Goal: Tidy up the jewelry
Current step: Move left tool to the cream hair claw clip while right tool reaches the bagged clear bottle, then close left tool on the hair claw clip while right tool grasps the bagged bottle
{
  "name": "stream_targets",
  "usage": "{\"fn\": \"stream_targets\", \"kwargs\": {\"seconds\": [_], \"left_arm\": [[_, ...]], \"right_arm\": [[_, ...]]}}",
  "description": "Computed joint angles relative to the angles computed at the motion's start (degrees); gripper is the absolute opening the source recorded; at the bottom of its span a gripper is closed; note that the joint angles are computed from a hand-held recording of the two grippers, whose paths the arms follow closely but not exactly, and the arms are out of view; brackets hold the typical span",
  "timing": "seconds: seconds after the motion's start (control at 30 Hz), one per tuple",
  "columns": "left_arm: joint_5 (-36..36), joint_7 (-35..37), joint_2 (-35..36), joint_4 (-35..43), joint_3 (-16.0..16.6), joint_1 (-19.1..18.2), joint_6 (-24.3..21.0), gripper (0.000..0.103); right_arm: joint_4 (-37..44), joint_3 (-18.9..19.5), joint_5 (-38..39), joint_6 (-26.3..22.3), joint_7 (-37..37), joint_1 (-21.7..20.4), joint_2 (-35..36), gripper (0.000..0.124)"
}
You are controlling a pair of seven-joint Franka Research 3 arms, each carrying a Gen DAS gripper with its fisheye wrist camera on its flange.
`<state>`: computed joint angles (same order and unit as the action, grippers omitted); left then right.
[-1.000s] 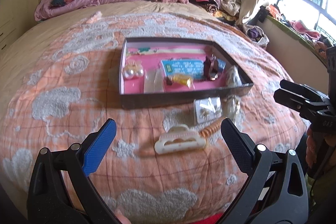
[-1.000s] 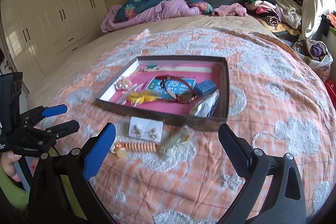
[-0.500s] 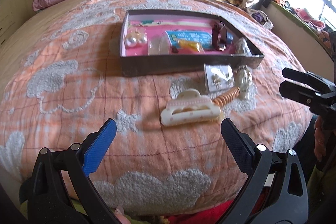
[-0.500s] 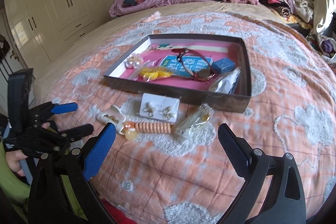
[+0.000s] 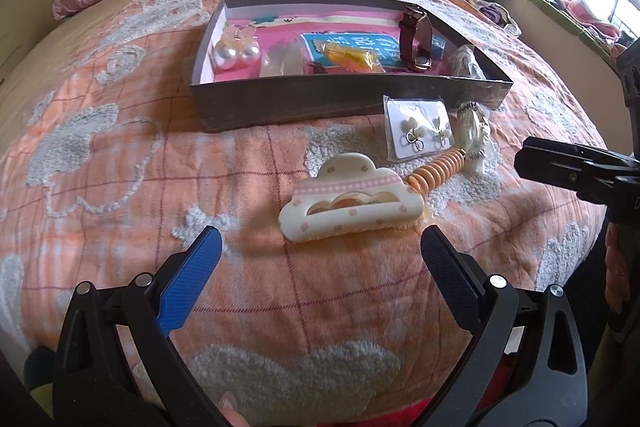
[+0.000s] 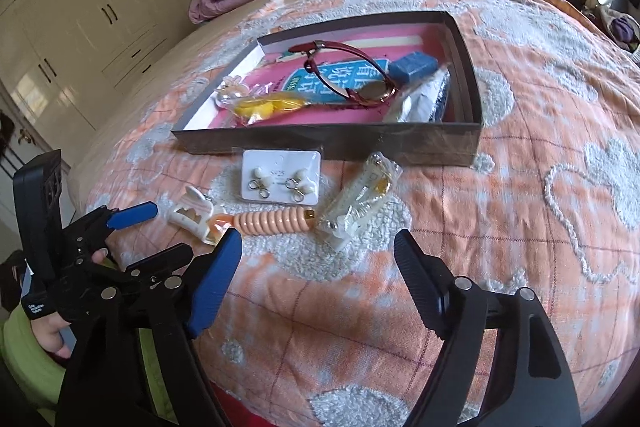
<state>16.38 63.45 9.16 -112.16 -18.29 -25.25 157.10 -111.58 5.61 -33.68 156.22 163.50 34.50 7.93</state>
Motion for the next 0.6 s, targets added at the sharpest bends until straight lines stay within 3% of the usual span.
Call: {"fn": "stream_targets", "kwargs": {"seconds": [0.47, 0.6], "left_arm": [[3.0, -2.9, 3.5, 3.5, 0.6, -1.0, -0.1, 0.093], [3.4, -2.5, 4.5, 4.3, 0.7, -1.2, -0.3, 0.092]], "right_arm": [[0.5, -0.8, 0.8, 0.9, 0.4, -0.5, 1.3, 0.077], [1.6, -1.1, 4.0, 1.1, -1.7, -0.9, 2.9, 0.063]]}}
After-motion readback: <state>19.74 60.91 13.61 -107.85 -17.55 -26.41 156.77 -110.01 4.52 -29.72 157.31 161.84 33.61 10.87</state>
